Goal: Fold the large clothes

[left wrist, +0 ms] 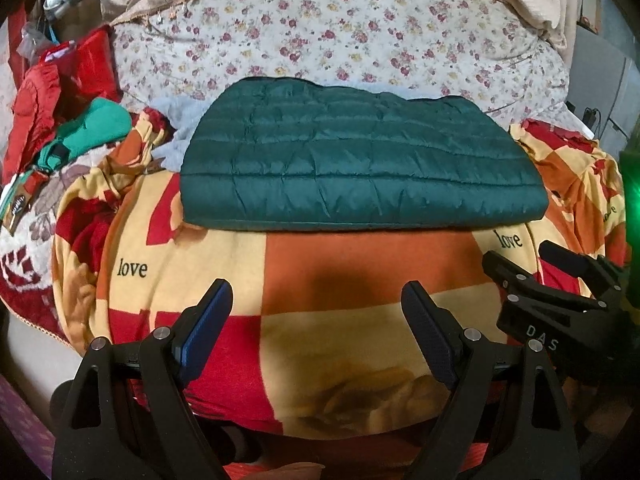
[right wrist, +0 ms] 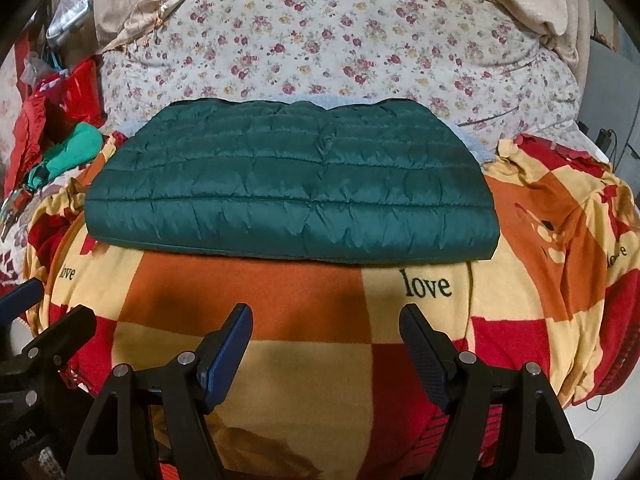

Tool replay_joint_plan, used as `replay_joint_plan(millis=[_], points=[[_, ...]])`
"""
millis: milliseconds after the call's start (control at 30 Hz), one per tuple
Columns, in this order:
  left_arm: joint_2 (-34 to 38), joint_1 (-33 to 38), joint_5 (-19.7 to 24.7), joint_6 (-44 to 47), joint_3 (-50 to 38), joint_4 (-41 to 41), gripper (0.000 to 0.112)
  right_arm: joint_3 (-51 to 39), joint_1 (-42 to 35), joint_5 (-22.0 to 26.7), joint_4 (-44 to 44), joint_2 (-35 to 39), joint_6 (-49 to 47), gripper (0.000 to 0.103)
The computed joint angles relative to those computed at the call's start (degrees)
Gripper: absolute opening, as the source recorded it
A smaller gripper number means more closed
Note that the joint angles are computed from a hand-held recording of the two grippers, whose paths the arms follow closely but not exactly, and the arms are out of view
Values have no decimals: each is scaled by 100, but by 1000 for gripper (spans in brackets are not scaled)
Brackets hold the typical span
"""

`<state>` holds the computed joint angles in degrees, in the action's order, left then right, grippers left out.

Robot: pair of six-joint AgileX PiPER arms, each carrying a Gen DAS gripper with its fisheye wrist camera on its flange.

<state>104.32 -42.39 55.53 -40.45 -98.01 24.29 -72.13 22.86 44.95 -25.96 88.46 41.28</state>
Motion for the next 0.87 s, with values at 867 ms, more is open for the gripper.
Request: replay_joint_plan(millis=[867], points=[[319,385,-101,125,-187,-290,86,47,-308,-207,357,76,-113,74]])
